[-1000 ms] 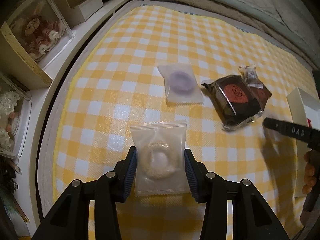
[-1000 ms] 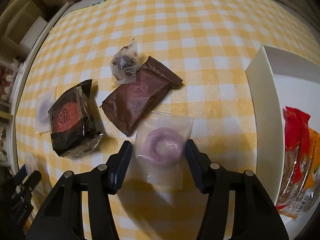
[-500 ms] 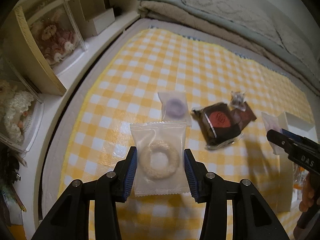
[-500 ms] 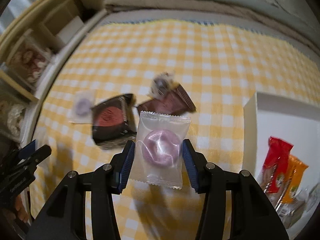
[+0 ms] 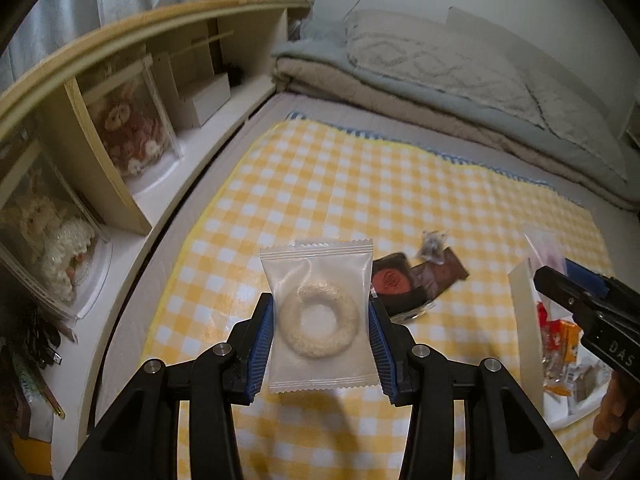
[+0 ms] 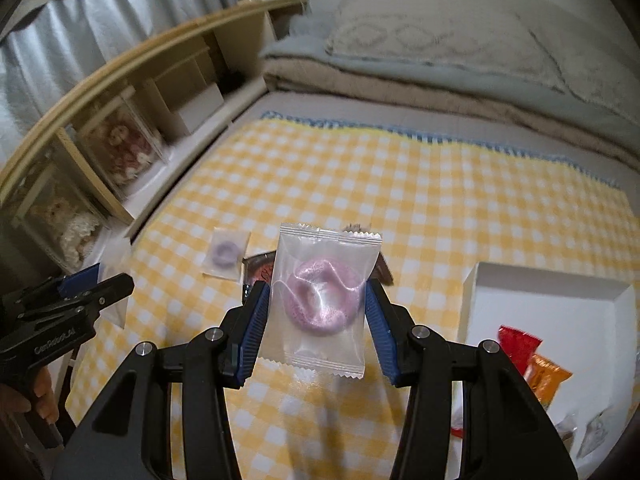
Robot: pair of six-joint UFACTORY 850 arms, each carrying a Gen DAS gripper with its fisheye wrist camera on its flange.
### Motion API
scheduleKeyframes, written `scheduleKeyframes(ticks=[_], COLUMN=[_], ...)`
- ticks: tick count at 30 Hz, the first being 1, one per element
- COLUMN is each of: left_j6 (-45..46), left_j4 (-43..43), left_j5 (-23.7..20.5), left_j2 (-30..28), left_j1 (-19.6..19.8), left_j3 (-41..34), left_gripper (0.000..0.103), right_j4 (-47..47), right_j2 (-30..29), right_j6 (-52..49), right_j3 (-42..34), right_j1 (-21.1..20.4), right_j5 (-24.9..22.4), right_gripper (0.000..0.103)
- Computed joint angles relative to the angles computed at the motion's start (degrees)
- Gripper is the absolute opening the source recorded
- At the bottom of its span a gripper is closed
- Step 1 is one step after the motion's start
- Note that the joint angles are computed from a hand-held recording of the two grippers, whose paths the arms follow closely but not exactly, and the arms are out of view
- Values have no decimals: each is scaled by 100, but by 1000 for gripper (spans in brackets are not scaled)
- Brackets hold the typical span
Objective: Organize snacks
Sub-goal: 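Lift both clear ring packets and carry them over the white tray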
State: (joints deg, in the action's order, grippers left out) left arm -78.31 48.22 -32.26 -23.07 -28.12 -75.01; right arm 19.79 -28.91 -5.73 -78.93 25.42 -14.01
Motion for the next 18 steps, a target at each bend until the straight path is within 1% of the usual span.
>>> scheduleKeyframes(ticks=[5,9,12,13,18], left_j6=[-183,-291,-337,-334,-313], left_j4=[154,292,345,345,347], left_j5=[-3,-16,6,2,69], left_j2=[74,42,-11,-41,-231], left_j1=[-242,-450,-596,-643,-838], left_j3=[-82,-243,-391,-453,-743], left_gripper=[44,44,44,44,44], right_j4=[239,139,42,273,217], right_j2=[445,760,994,1070,1359], right_j6=[-441,-460,-397,-663,-738], right_j3=[397,677,910,987,1282], right_j1=[-100,-217,-377,-446,-761], right_j5=[246,397,540,572,642], right_gripper=[49,49,49,49,49])
